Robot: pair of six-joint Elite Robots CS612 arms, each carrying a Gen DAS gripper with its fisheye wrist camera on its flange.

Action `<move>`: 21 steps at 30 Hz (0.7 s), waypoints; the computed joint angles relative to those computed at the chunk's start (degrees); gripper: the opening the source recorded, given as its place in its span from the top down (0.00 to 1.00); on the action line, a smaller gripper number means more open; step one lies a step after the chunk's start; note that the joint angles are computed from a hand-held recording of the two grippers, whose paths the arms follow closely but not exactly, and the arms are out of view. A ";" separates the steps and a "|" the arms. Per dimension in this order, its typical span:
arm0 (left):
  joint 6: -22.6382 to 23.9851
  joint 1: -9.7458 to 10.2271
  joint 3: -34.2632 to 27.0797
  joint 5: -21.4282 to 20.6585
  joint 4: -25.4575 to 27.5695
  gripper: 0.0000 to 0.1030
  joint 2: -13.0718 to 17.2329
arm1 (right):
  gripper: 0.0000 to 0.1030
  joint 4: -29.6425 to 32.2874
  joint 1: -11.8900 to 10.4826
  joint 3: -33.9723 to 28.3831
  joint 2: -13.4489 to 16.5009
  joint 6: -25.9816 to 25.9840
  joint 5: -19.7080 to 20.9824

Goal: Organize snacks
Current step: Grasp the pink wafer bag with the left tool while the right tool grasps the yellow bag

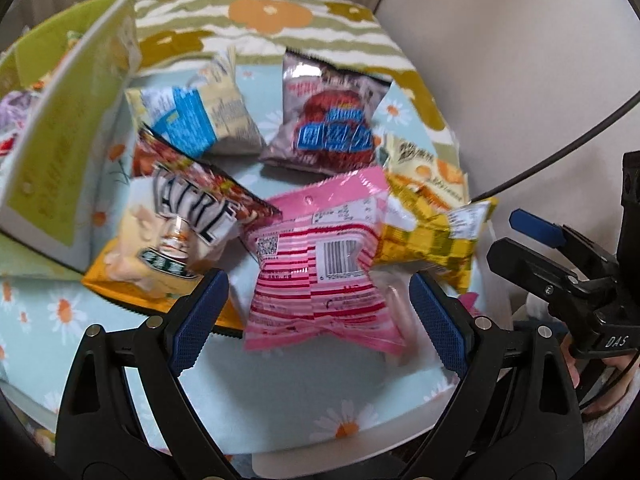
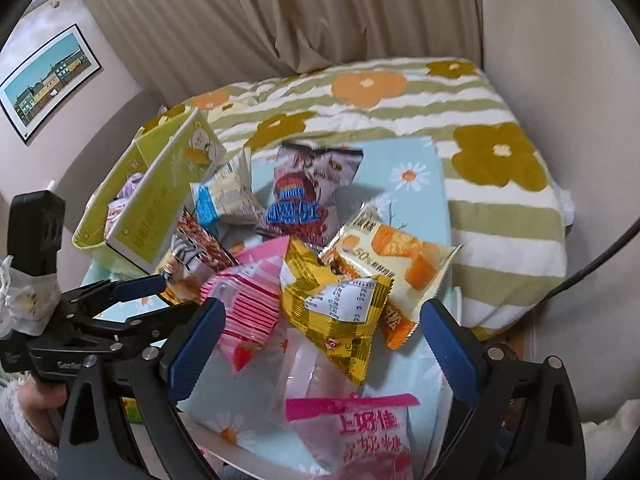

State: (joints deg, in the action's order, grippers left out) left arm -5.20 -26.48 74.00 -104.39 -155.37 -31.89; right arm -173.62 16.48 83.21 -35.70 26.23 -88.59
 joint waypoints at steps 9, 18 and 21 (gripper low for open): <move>2.04 -0.06 -3.03 -0.47 4.46 0.12 2.45 | 0.21 -0.18 -0.93 -1.34 2.05 -1.21 5.04; 4.42 0.10 -5.21 -2.56 6.82 0.24 3.89 | 0.28 2.01 -0.90 -2.63 3.12 -3.24 7.30; 4.07 0.47 -5.61 -3.93 6.92 0.28 4.22 | 0.28 2.87 -0.92 -3.13 3.37 -3.84 7.92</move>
